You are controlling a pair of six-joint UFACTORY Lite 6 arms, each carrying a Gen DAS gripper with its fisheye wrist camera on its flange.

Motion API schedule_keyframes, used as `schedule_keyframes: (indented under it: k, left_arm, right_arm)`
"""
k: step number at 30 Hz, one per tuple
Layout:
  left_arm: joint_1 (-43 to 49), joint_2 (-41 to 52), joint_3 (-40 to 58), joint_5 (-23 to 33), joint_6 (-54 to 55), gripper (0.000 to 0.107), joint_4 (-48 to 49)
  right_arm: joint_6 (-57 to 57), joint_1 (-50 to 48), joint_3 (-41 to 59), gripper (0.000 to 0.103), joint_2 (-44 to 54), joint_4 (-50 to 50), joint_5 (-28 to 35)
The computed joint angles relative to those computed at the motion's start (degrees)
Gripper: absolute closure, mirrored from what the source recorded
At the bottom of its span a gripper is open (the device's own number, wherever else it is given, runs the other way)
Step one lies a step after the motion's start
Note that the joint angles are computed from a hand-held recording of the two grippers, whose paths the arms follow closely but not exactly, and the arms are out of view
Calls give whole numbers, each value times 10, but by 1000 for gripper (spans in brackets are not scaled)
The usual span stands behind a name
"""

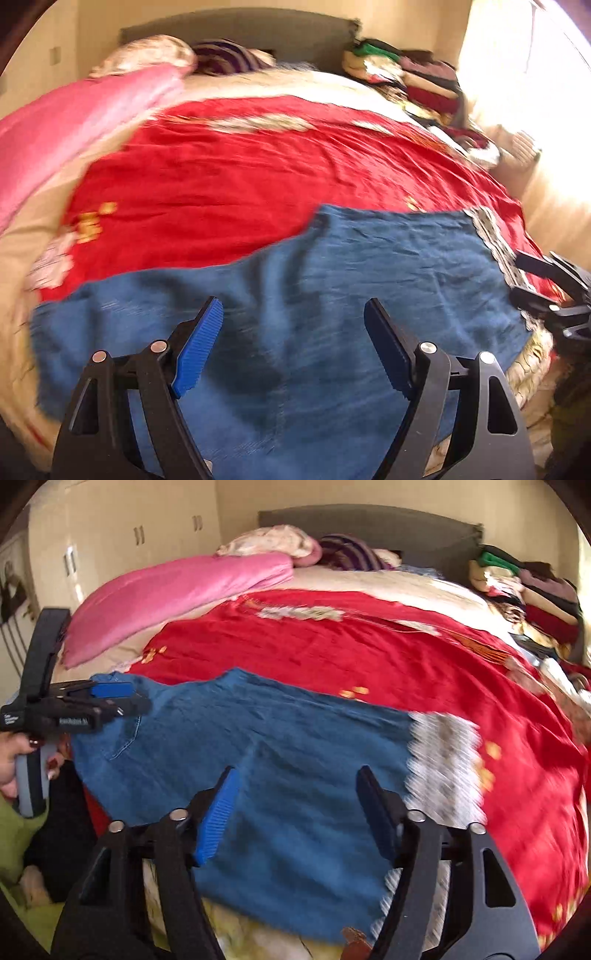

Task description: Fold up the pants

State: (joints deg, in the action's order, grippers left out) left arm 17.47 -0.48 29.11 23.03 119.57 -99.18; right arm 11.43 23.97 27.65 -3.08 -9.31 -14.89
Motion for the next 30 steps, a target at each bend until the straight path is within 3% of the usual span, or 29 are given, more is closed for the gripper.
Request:
schedule_keyframes:
  k: [3,5,7,11,13,21,24,30]
  left_arm:
    - [-44,83,40,-85,150,27,-160]
    - [-22,117,48,-55,197,23,-197]
    - [0,124,46,-28,186,23,-171]
    - [-2,119,31,-20,245,22,-226]
    - [-2,118,30,-17,244,23,-227]
    - [47,0,-21,-2,73,18,-52]
    - [52,-58,-43,-6,38,11,-18]
    - [37,-153,-74,-17,-48,9,57]
  right_arm:
    - [-91,26,62,42,80,100,11]
    - [-199,24,93,41,127,210,24]
    - [-223,-9,113,36,184,237,29]
    - [-88,-42,87,34,175,117,11]
    - [-107,-36,80,33,164,135,11]
    - [27,-62,-29,22,7,33,-4]
    - [65,-83,-67,20,-62,-5,11]
    - [154,-122,-126,16,-196,-105,56]
